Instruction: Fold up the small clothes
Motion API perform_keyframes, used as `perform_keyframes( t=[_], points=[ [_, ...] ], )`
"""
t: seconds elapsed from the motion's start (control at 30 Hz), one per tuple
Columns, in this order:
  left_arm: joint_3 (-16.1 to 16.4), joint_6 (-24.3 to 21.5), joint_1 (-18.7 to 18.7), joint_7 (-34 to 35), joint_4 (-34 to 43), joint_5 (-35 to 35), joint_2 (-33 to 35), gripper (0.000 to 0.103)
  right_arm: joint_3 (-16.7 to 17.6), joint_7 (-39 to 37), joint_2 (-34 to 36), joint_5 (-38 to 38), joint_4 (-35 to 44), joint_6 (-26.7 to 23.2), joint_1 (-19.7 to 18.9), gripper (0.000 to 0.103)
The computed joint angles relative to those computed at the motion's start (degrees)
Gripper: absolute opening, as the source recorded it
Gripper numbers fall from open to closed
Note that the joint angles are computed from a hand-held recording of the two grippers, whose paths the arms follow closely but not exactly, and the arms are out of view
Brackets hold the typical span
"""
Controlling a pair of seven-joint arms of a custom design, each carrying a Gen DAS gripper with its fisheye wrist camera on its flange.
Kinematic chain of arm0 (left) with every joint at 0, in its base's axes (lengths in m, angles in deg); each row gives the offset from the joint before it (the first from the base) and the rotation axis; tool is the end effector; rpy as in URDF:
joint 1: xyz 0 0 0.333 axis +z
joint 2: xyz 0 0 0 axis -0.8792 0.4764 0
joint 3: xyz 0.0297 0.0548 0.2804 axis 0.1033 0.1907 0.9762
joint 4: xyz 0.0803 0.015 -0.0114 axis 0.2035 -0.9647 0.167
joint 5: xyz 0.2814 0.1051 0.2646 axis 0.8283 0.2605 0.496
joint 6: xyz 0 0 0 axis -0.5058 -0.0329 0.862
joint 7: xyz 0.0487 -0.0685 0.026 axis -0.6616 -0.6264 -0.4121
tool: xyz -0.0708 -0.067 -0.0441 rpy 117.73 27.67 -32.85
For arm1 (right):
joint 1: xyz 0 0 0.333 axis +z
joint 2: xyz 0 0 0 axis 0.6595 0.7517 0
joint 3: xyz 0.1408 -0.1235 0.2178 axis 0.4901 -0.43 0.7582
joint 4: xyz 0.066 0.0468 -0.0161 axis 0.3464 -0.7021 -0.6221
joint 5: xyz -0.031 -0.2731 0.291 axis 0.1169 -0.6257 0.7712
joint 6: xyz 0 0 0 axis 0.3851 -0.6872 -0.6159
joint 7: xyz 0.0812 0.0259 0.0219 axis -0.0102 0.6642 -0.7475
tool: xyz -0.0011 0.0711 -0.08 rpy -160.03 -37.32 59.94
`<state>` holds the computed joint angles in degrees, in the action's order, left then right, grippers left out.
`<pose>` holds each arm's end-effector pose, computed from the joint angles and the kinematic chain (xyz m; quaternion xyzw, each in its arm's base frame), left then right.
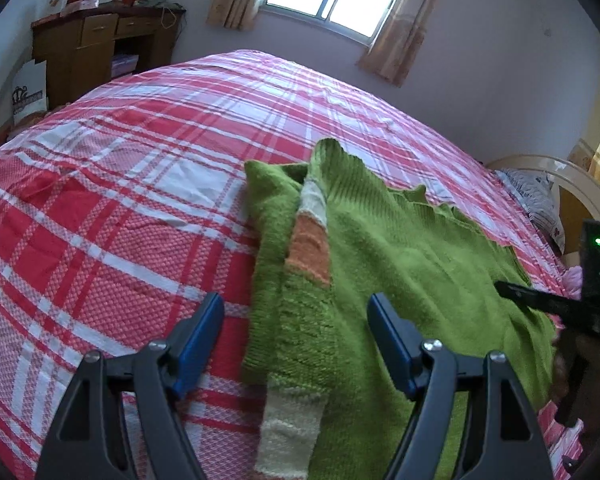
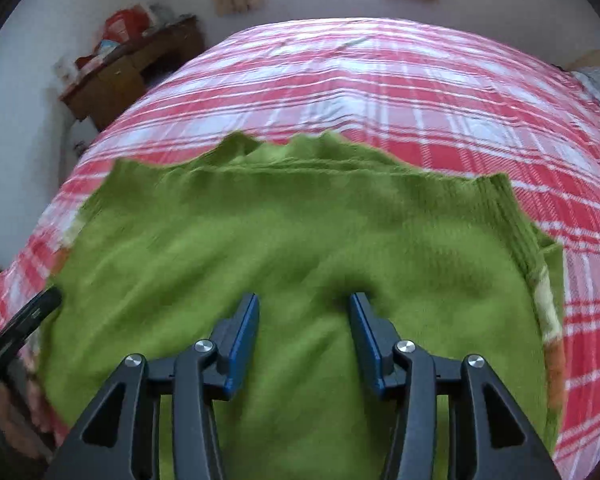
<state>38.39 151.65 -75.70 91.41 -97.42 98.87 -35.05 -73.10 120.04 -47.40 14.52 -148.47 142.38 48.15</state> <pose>0.4118 -0.2239 0.4511 -0.6895 0.5956 -0.3848 0.1479 0.5619 0.0567 0.4749 -0.7228 0.6273 -0.1313 0.2585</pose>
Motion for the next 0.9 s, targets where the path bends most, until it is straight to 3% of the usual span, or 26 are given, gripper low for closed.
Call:
perform_keyframes(
  t=[0.07,0.17,0.3,0.37,0.43,0.57,0.67,0.8,0.9],
  points=[
    [1.27,1.29,-1.03,0.28,-0.54,-1.0,0.03,0.077,-0.18,2.78,2.36,0.65,2.07,1.29,-0.38,0.048],
    [0.65,3.34,0.15,-1.21,-1.81,-1.28,-0.66,0.077,-0.71,4.36,1.85,6.7,1.81,2.07,-0.38,0.048],
    [-0.56,5.37,1.97,-3.73,-3.25,-1.04,-1.69,0.077,-0.28,0.25,-5.51,9.29,-5.1,3.86,1.18,0.048],
    [1.21,6.18,0.46,-3.55,-3.68,-1.42,-1.66,0.077,-0.03,-2.22,-10.74,10.03,-9.98,5.49,2.54,0.048],
    [0.75,6.48,1.1,-4.35,-4.39,-1.47,-2.45,0.077,-0.02,-4.82,-15.74,10.73,-14.66,7.28,4.1,0.048],
    [3.73,4.06,-1.98,-2.24,-4.17,-1.79,-2.83,0.077,1.19,-8.52,-23.16,9.25,-21.67,9.7,7.02,0.053],
    [2.41,-0.45,-1.29,-0.2,-2.98,-0.63,-3.31,0.077,3.42,-11.16,-27.11,5.72,-25.99,10.84,9.23,0.055],
    [-1.68,-5.59,1.68,-0.63,-2.1,2.15,-4.45,0.077,5.13,-13.49,-30.15,3.01,-30.69,14.77,12.24,0.055],
    [-2.38,-7.71,1.89,-0.73,-2.38,3.46,-5.54,0.078,6.04,-12.68,-30.61,1.63,-31.95,15.36,13.38,0.055]
  ],
)
